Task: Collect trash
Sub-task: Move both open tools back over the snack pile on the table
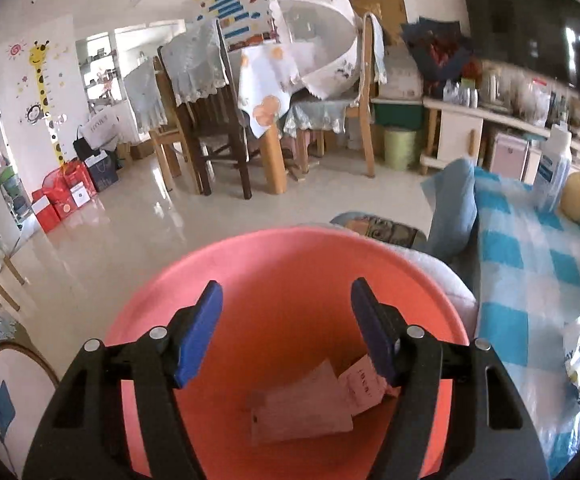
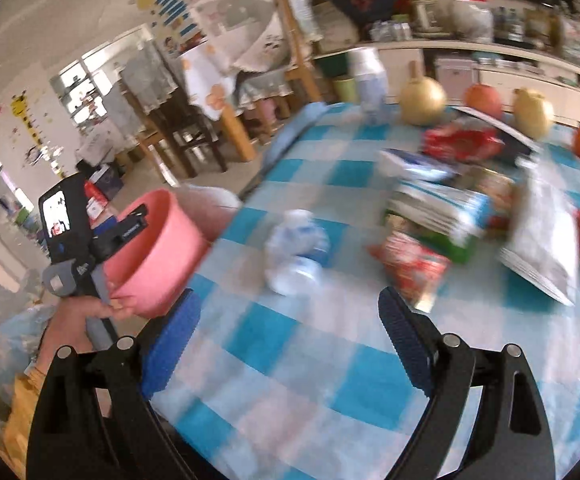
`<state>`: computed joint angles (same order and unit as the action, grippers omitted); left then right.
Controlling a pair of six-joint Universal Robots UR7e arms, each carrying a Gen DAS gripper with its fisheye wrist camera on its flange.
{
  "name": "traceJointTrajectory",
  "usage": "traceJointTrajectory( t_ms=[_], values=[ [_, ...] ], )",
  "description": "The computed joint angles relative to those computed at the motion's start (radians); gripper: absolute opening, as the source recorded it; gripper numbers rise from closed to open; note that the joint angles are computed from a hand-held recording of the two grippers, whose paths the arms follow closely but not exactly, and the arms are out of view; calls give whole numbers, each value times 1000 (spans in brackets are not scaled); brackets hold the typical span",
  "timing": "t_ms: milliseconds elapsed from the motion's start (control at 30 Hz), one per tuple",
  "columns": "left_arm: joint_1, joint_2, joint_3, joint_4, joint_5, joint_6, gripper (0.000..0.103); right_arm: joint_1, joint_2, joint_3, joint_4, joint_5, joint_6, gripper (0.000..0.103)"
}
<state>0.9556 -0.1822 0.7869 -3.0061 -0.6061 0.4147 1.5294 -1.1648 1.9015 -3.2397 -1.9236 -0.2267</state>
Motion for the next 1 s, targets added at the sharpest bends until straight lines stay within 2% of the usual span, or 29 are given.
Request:
traceJointTrajectory(
  t_ms=[200, 367, 633, 733, 800, 867, 1000],
  values=[
    [-14, -62, 74, 141, -10, -167, 68, -56, -69, 51, -18, 41, -5, 90],
    [-21, -86, 129, 194, 36, -254, 68, -91, -123, 86, -45, 46, -22, 90],
    [-51, -45, 118, 46, 101, -87, 68, -203, -233, 156, -81, 55, 46, 90],
    [-80, -17, 100, -144, 119, 50, 68, -253, -273, 172, -82, 47, 76, 90],
    [-97, -16, 100, -190, 102, 75, 68, -272, -286, 173, -84, 34, 77, 91],
    [-117, -43, 148, -206, 49, 52, 68, -288, -296, 174, -92, 21, 77, 95],
    [-147, -71, 208, -155, -53, -16, 68, -323, -314, 160, -79, 14, 83, 95]
  ],
)
